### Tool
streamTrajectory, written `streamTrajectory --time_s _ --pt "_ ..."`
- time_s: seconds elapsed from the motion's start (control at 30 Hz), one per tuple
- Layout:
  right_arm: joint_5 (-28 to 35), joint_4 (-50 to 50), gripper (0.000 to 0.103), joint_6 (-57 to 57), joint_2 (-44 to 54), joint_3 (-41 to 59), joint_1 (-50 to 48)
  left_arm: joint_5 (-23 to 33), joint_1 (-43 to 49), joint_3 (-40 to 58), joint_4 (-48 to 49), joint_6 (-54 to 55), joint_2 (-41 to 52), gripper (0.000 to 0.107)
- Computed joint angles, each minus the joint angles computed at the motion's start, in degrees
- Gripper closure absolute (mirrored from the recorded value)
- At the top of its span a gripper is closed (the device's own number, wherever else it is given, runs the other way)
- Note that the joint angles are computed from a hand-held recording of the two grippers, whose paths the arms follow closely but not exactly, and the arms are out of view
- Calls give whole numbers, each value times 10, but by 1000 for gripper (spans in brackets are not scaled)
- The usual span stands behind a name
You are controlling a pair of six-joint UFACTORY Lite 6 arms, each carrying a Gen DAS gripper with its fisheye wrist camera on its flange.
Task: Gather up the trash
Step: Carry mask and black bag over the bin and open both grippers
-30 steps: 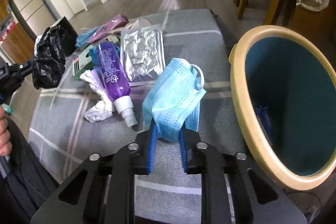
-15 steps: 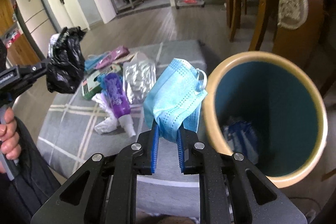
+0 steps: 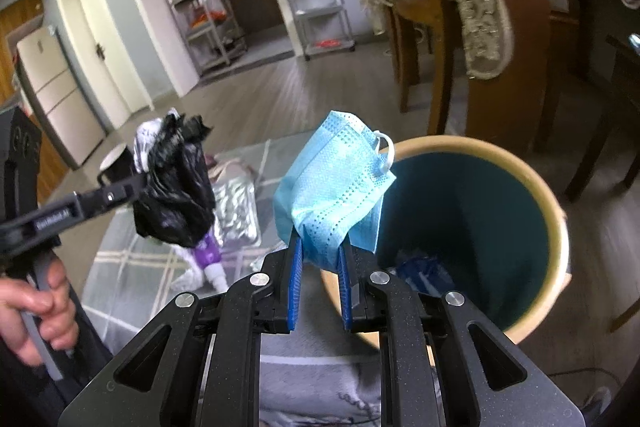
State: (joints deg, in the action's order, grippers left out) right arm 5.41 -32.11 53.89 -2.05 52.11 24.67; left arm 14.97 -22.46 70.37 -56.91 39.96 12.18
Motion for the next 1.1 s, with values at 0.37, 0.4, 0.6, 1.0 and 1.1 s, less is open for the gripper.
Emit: streamTrajectory --time_s 0.37,0.4,0.6,1.0,1.1 --pt "11 80 86 -67 -35 -34 -55 17 -79 174 135 -128 140 97" --pt "12 75 86 -59 -39 -38 -55 20 -86 189 145 -137 152 97" --pt "26 77 86 -55 -38 -43 -68 57 -122 322 267 -247 260 97" --pt "77 91 79 -65 14 -19 -70 127 -130 466 307 -286 385 88" --pt "88 53 70 -27 20 -16 -62 124 -129 459 305 -285 384 73"
